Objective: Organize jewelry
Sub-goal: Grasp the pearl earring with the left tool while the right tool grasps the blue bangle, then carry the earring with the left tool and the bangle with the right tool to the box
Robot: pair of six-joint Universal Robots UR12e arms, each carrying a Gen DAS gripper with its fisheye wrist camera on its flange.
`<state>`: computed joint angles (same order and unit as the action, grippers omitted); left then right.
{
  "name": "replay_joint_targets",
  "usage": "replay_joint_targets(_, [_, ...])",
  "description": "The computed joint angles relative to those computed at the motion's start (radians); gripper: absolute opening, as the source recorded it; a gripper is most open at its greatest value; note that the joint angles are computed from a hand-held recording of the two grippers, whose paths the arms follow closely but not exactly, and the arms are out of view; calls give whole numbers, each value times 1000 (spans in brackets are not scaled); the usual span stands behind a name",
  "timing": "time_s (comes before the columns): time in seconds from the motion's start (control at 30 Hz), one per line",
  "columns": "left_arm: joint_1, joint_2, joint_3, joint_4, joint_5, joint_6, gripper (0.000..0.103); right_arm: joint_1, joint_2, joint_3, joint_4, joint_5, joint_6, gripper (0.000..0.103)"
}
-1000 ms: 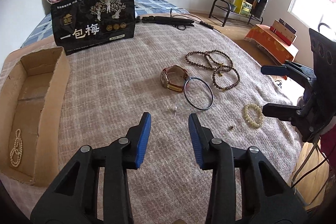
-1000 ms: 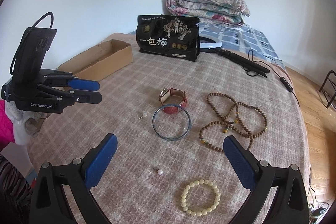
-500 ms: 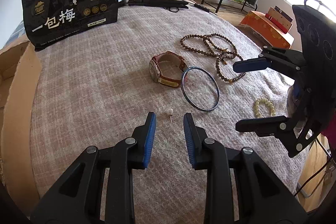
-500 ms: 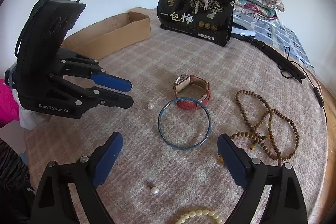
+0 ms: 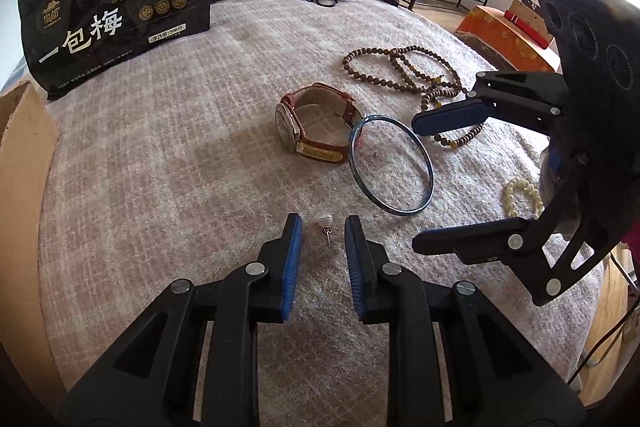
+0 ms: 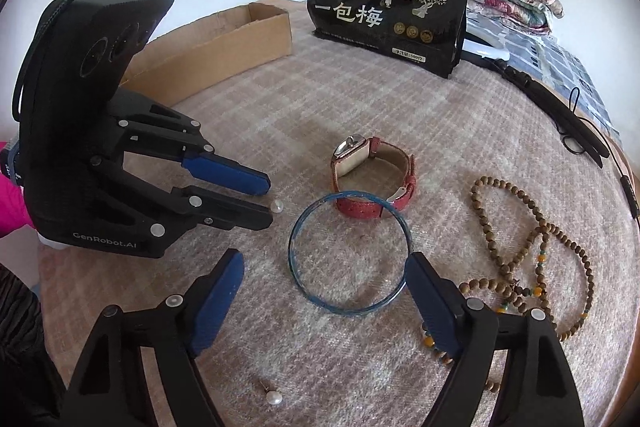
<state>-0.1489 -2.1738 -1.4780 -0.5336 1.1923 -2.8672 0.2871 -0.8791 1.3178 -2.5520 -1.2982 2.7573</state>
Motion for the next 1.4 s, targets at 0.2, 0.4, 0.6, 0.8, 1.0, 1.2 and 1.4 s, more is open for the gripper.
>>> replay_joint_targets(0.2, [-2, -8, 7, -1, 8, -3, 14, 0, 15, -17, 9, -10, -2, 84])
replay_joint_targets(0.4, [-2, -10, 5, 9, 11, -4, 10, -2, 28, -35, 27, -17, 5, 79])
replay_joint_targets(0.6, [0, -13, 7, 13, 9, -10, 7, -3, 34, -46, 40, -23, 24, 73])
replay_joint_targets(0.8, [-2, -10, 0, 29, 17, -13, 7, -4, 30, -38, 25, -21, 36, 73])
replay_joint_targets(1.0, [2, 3, -16, 53, 22, -28, 7, -3, 16, -23, 6, -22, 43, 73])
replay_joint_targets(1.2, [11, 26, -37, 85, 15, -44, 7, 0, -4, -7, -16, -27, 57, 73])
replay_joint_targets(1.4, [25, 60, -69, 125, 6, -65, 7, 7, -25, 9, -53, -41, 91, 73])
